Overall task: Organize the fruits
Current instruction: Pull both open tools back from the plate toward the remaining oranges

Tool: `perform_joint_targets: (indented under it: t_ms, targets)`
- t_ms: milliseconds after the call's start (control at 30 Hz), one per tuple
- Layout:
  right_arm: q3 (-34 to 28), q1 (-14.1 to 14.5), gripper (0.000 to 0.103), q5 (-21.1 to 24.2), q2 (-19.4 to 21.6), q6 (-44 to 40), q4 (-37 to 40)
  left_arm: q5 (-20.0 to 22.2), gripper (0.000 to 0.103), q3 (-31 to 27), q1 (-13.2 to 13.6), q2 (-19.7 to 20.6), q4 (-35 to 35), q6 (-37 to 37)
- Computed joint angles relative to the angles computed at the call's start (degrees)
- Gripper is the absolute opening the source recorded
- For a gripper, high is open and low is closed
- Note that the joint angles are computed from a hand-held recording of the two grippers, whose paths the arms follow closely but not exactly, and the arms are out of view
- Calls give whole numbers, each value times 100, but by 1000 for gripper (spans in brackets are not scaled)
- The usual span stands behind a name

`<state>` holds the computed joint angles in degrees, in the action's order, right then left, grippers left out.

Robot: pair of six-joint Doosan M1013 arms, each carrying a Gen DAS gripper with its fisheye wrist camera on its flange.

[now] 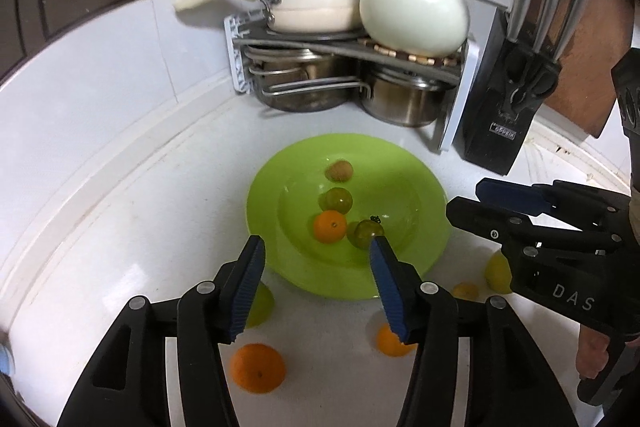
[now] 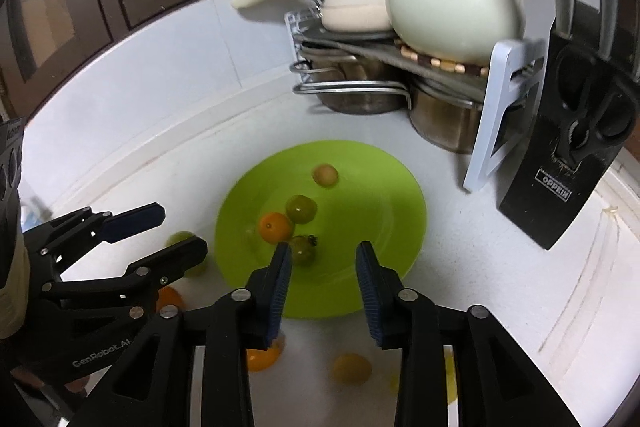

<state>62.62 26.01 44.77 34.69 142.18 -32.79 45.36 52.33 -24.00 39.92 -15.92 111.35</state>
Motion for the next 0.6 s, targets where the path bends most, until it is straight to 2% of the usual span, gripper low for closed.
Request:
perform_joint_targets:
  t_ms: [167, 500, 600]
  targets:
    - [102, 105, 38, -90, -97, 125, -256, -268, 61, 353, 45, -260, -45, -35]
    - [301, 356, 54, -177, -247, 581, -930, -769, 67, 1061, 164, -756, -201, 115]
    - [317, 412, 55, -186, -257, 645, -985, -883, 68, 1263, 203, -884, -189, 172]
